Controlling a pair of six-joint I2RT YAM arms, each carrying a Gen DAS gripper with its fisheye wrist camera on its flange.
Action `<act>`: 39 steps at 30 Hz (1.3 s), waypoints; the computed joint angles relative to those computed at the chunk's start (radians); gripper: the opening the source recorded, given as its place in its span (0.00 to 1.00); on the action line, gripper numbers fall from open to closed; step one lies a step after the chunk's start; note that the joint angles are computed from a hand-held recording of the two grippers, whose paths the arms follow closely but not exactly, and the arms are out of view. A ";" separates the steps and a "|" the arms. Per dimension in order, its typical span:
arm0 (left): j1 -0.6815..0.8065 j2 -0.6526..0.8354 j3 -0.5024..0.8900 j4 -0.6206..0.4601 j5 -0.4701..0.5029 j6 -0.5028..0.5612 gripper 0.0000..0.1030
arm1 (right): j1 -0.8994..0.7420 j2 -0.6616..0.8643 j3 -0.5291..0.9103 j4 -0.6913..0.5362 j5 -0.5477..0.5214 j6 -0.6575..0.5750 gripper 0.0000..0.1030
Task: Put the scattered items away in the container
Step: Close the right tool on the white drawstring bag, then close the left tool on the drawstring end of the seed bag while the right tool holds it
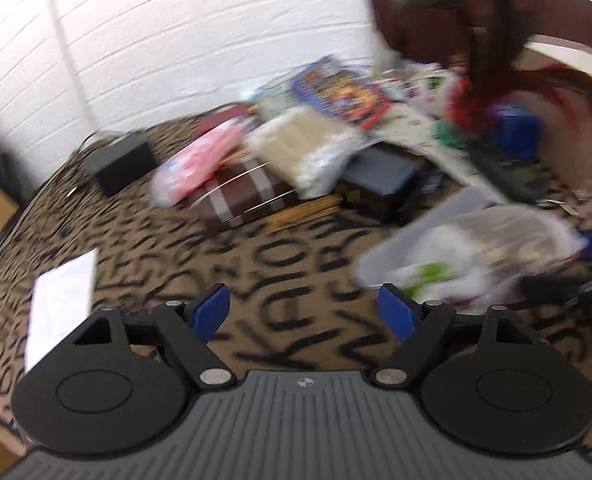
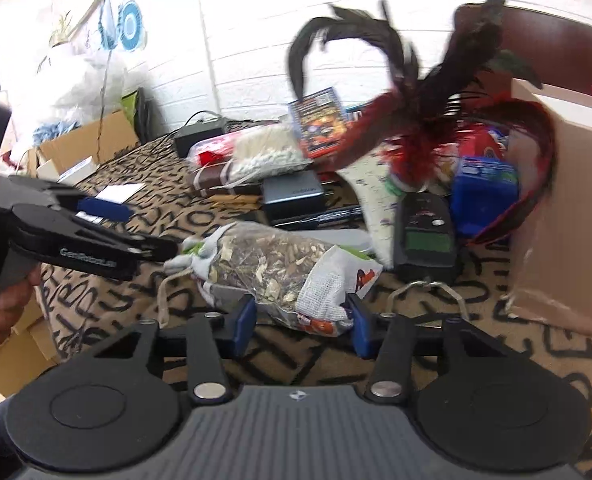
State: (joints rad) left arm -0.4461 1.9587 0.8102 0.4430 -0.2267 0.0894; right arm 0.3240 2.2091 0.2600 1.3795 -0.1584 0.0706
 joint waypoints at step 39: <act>0.010 -0.039 -0.179 0.249 0.133 0.042 0.64 | 0.045 -0.022 -0.046 0.051 0.116 0.043 0.24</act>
